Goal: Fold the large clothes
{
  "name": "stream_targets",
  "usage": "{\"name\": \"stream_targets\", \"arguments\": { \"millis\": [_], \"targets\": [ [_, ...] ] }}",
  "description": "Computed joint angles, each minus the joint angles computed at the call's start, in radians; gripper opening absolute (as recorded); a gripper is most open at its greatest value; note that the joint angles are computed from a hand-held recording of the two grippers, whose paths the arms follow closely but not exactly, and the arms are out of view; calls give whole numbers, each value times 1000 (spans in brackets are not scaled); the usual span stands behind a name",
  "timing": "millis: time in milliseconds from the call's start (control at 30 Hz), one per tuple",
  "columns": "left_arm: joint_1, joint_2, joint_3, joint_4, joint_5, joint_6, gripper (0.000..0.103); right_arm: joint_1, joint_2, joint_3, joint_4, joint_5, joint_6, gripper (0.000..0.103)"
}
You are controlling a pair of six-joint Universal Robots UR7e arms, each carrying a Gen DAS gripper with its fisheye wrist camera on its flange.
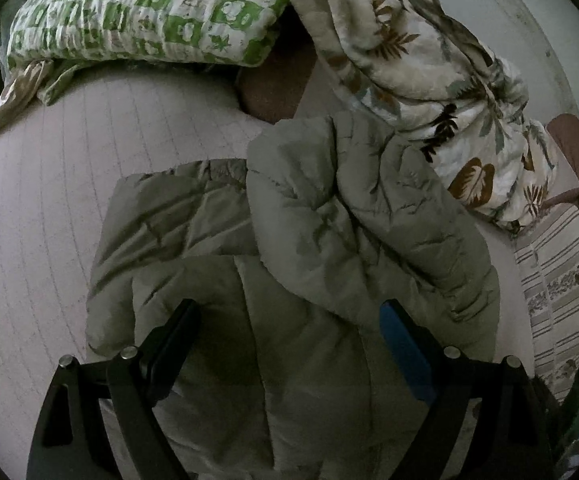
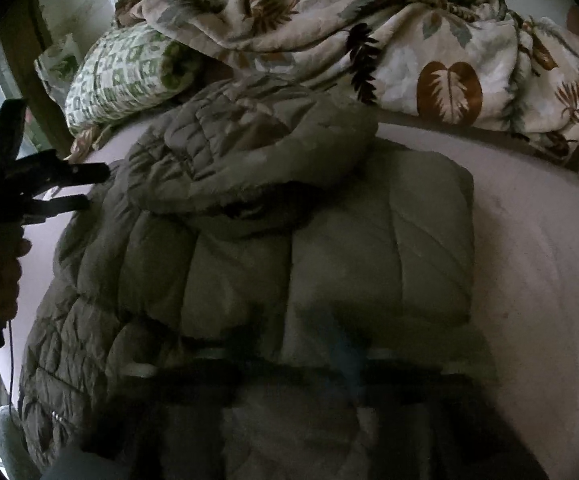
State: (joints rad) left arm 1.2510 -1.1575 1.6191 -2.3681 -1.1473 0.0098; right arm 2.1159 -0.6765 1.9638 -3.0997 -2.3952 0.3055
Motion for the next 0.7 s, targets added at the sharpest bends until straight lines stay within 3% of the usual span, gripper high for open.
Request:
{"name": "stream_targets", "arguments": {
  "millis": [333,567,700],
  "targets": [
    [9,49,-60,10,8,-8,91,-51,-23,-44,2,61,81,103],
    [22,140,-161,44,21,-19,91,-125,-20,-108,-6,197,175,103],
    [24,191,-186,52,66,23,91,-150,22,-157,4,221,224,103]
  ]
}}
